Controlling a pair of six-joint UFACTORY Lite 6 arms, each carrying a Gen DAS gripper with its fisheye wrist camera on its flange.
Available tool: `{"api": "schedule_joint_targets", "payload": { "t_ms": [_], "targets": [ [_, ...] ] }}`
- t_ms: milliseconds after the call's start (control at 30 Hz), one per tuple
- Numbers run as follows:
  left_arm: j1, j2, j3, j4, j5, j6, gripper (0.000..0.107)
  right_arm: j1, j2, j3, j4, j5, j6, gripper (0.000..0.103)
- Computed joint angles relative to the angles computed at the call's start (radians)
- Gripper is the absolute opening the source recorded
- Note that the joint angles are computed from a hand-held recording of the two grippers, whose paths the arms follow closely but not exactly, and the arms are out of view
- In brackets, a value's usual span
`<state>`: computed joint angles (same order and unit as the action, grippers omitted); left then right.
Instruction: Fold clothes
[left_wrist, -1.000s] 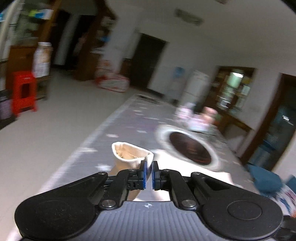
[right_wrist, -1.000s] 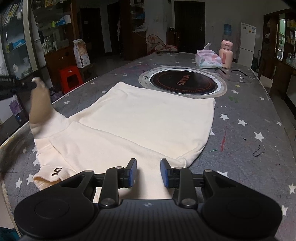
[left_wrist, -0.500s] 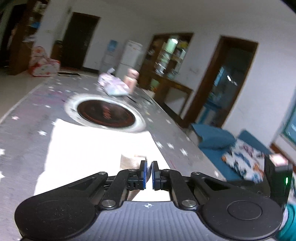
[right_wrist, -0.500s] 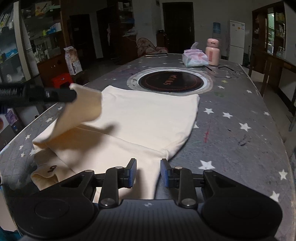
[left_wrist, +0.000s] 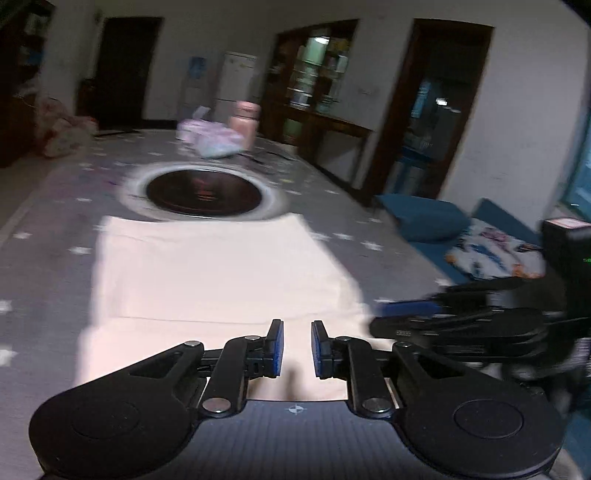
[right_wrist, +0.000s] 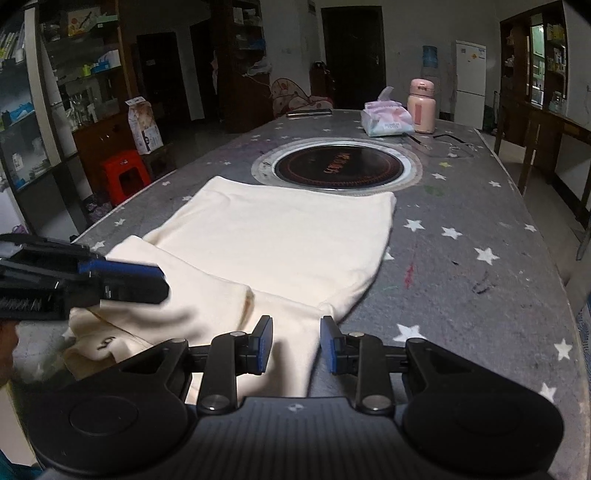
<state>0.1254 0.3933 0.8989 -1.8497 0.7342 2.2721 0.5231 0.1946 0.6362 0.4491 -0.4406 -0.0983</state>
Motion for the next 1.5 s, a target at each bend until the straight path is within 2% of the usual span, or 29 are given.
{"api": "schedule_joint_targets", "payload": {
  "t_ms": [133,233,300,433,533,667,700,800,967,1100,1233,1333,1500],
  "targets": [
    [0.070,0.046,0.046,-0.039,-0.072,0.013,0.018,0.000,0.044,0.041,-0.111,0.013,0.109,0.028],
    [0.129,0.062,0.061,-0.033,-0.079,0.019,0.019,0.004,0.088,0.078,-0.181,0.023,0.175,0.029],
    [0.163,0.065,0.061,-0.023,-0.076,0.022,0.024,0.003,0.119,0.103,-0.230,0.030,0.221,0.030],
    [0.185,0.059,0.059,-0.006,-0.077,0.015,0.025,0.015,0.171,0.147,-0.253,0.039,0.249,0.033],
    [0.173,0.039,0.036,-0.027,-0.067,0.056,0.029,0.033,0.184,0.166,-0.201,0.047,0.203,0.033],
    [0.144,0.043,0.038,-0.043,-0.075,0.093,0.035,0.058,0.153,0.155,-0.147,0.051,0.148,0.006],
    [0.140,0.047,0.041,-0.044,-0.077,0.099,0.037,0.066,0.135,0.144,-0.124,0.045,0.127,0.004],
    [0.151,0.053,0.048,-0.033,-0.069,0.103,0.037,0.093,0.072,0.109,-0.041,0.031,0.052,0.004],
    [0.176,0.062,0.061,0.002,-0.055,0.098,0.037,0.139,-0.047,0.051,0.211,0.036,-0.185,0.004],
    [0.175,0.064,0.067,0.020,-0.047,0.095,0.035,0.126,-0.010,0.056,0.252,0.065,-0.200,0.006],
    [0.160,0.080,0.099,0.045,-0.047,0.071,0.035,0.139,-0.005,0.053,0.316,0.017,-0.253,0.008],
    [0.143,0.105,0.133,0.054,-0.053,0.039,0.035,0.135,-0.009,0.070,0.243,0.000,-0.208,0.008],
    [0.110,0.146,0.170,0.039,-0.075,0.032,0.035,0.104,0.122,0.182,0.028,0.022,-0.062,0.008]
  ]
}}
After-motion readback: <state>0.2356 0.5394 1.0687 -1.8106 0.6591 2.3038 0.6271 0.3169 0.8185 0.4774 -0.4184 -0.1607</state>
